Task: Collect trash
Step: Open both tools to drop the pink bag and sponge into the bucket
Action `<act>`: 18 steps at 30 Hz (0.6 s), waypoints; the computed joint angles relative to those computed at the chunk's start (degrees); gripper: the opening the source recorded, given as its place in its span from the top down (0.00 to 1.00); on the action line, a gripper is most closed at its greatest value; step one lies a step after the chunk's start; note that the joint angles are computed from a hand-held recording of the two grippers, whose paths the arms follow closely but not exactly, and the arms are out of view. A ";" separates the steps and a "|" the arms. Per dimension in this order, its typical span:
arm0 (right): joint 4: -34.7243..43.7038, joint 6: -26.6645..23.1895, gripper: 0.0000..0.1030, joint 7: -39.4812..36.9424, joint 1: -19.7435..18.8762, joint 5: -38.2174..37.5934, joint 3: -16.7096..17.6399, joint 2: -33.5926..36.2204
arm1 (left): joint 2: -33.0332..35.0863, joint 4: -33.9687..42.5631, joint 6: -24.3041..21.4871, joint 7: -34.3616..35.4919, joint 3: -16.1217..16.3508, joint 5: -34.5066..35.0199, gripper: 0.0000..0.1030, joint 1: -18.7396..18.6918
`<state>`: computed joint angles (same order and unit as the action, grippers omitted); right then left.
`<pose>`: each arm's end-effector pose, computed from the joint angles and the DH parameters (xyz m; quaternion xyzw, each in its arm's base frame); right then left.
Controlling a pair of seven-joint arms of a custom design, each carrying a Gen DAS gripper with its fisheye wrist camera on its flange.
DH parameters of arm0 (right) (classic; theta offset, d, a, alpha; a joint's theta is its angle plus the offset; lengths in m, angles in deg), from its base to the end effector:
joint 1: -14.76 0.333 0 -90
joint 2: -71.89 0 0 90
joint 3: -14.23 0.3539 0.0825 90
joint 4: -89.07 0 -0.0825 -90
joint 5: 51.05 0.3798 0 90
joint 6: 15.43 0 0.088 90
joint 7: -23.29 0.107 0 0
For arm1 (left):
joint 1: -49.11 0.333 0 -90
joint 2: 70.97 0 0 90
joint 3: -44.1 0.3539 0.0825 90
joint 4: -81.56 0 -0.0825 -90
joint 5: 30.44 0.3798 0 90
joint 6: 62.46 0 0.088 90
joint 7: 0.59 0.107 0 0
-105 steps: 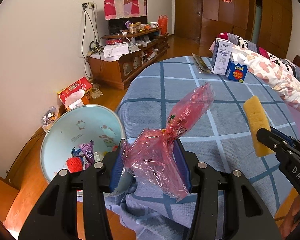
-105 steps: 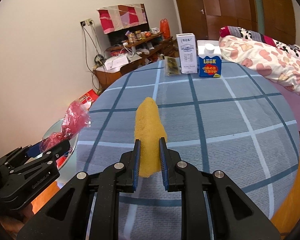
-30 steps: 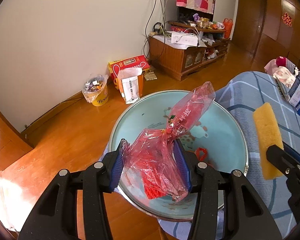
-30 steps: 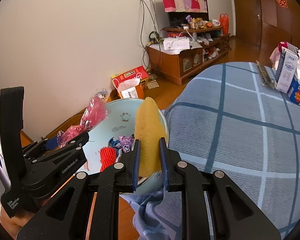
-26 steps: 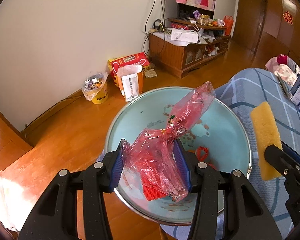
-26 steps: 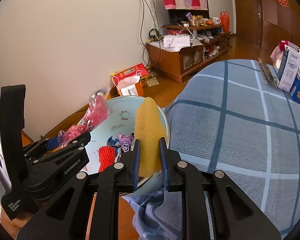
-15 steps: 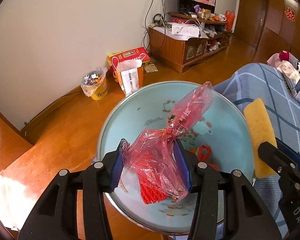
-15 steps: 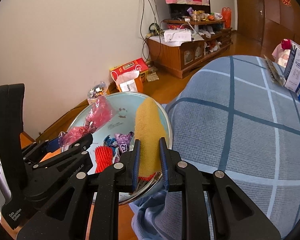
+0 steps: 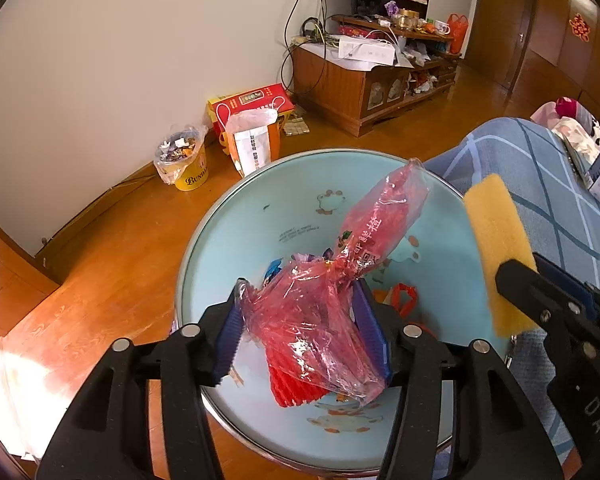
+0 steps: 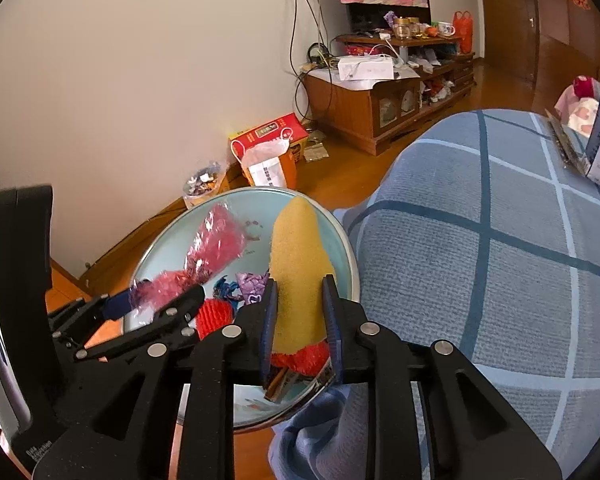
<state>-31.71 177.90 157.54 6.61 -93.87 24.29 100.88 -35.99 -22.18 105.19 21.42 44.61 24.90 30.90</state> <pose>0.6176 0.0857 0.2948 -0.6587 0.6587 -0.1560 0.3285 0.6426 -0.2604 0.2754 -0.6646 0.6819 -0.2122 0.2196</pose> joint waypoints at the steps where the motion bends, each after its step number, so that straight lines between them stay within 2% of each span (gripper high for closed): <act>1: -0.05 0.39 0.65 0.31 -1.31 -0.24 1.16 0.18 | -0.10 -0.12 0.10 -0.17 0.10 0.11 0.40 -0.11; 2: -0.41 1.26 0.64 0.77 -1.73 -0.19 1.26 0.11 | -0.31 -0.33 0.28 -0.52 0.31 0.34 0.35 -0.26; 4: -1.15 2.67 0.64 1.58 -0.31 0.17 -0.72 -0.56 | -0.78 -0.80 0.79 -1.46 0.80 1.09 0.31 -0.63; 6: -2.26 4.69 0.64 2.19 2.62 1.47 -4.28 -1.49 | -1.39 -1.40 0.94 -2.28 1.06 1.70 0.28 -0.87; 8: -4.59 8.24 0.63 2.10 7.35 5.16 -9.74 -2.83 | -2.21 -2.18 1.58 -4.19 1.86 3.16 0.24 -1.44; 10: -6.60 11.13 0.53 1.55 10.36 8.35 -13.10 -3.67 | -3.25 -3.12 1.92 -6.97 2.90 5.25 0.17 -2.25; 12: -9.87 13.70 0.31 -2.18 16.42 15.87 -18.69 -5.03 | -4.76 -4.51 3.15 -13.46 5.75 10.94 0.13 -4.38; 14: -11.98 14.85 0.27 -5.27 18.97 20.21 -20.68 -5.91 | -6.39 -5.58 2.33 -20.69 8.28 18.35 0.12 -6.73; 18: -14.49 14.99 0.20 -8.34 18.88 22.51 -20.10 -7.32 | -9.06 -7.55 0.71 -28.23 8.29 26.81 0.07 -7.06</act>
